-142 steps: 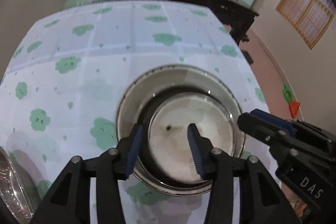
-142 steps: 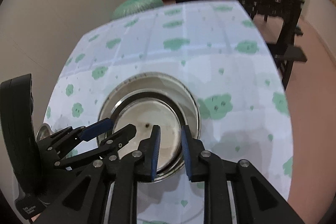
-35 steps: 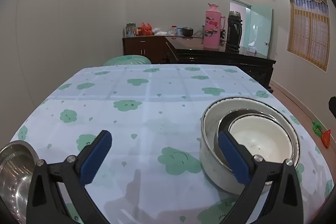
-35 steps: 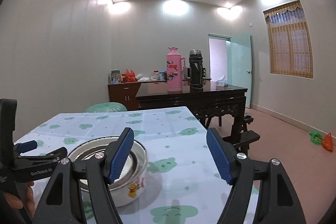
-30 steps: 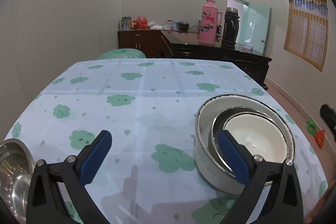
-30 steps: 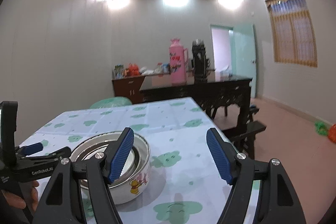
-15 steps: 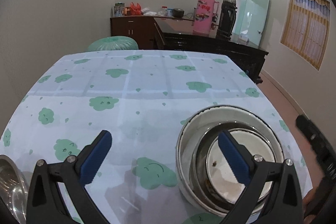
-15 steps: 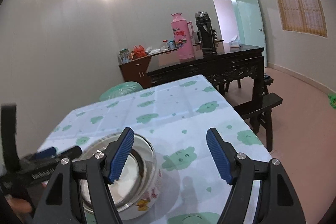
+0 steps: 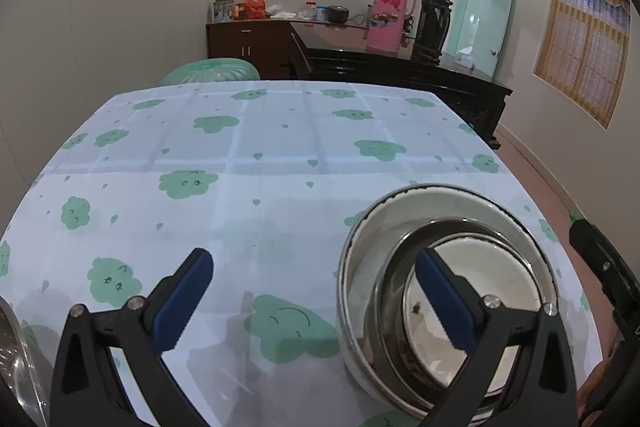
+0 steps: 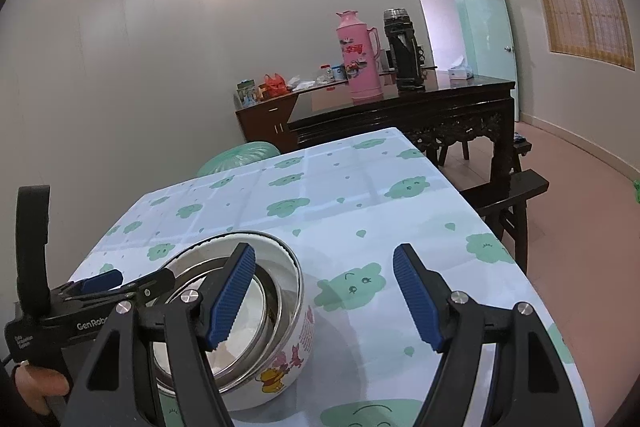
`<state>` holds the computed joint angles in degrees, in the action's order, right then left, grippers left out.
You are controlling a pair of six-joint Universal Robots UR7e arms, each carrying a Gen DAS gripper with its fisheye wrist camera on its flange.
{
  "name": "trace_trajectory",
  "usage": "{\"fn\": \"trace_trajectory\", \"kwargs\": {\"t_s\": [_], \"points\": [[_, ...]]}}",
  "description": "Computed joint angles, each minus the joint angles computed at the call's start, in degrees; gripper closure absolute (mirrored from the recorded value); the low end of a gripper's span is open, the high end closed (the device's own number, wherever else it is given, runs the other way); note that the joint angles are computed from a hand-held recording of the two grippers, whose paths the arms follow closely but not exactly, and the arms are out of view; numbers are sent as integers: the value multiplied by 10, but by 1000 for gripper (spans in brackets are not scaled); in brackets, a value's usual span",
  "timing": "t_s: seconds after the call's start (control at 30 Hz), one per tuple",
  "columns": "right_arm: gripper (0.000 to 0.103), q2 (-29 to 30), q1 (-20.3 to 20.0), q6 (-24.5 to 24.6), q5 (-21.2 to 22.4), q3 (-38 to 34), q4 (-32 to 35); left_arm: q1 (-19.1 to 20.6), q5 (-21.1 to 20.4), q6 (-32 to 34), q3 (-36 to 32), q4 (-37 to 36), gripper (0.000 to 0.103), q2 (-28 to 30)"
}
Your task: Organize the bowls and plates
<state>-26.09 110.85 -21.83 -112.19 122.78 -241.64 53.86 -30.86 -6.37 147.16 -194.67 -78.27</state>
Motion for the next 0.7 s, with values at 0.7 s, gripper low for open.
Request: {"fn": "trace_trajectory", "kwargs": {"t_s": [0.7], "points": [[29, 7, 8, -12, -13, 0, -21, -1, 14, -4, 1, 10, 1, 2]]}}
